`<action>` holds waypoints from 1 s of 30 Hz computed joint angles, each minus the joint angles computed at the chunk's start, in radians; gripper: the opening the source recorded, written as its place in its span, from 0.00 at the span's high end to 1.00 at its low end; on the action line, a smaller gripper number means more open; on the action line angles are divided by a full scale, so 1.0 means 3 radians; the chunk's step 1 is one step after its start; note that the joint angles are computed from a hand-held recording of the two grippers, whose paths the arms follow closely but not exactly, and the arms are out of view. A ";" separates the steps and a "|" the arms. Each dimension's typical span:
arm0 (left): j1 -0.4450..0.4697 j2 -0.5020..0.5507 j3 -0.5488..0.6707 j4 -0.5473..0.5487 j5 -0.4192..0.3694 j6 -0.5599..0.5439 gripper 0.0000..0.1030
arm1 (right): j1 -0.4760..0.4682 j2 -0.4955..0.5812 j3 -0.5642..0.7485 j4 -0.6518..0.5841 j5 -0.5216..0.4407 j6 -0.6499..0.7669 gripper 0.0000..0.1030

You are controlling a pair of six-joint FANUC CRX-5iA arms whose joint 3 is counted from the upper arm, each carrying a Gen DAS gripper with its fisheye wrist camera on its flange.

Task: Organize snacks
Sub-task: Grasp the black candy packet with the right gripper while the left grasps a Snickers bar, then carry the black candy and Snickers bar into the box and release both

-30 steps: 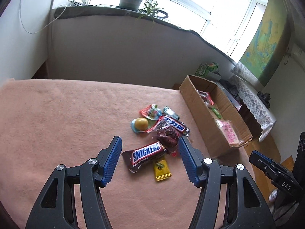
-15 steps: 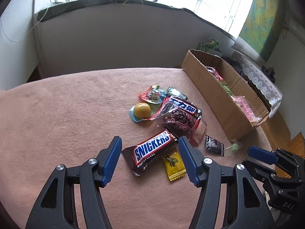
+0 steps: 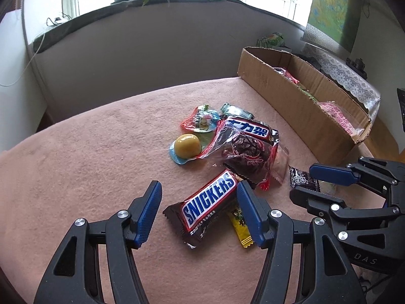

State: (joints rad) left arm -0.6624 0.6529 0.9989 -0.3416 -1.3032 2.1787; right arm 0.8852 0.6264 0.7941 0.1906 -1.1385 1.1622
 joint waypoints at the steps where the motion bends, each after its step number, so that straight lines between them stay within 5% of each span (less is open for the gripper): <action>1: 0.0003 0.0005 0.0002 0.0006 0.0008 -0.0031 0.41 | 0.0000 0.0024 0.0024 0.0029 -0.0010 -0.0006 0.58; 12: 0.0111 -0.0128 -0.0321 0.0225 0.0230 0.0038 0.44 | -0.0049 0.0164 0.0259 -0.0062 -0.0235 0.0094 0.58; 19: 0.0095 -0.0130 -0.0300 0.0175 0.0184 0.0109 0.74 | -0.0013 0.0073 0.0120 -0.0028 -0.0200 0.0110 0.77; 30: 0.0102 -0.0419 -0.0685 0.0137 0.0336 0.0450 0.74 | 0.0004 -0.0127 -0.0142 -0.0094 -0.0004 -0.0018 0.84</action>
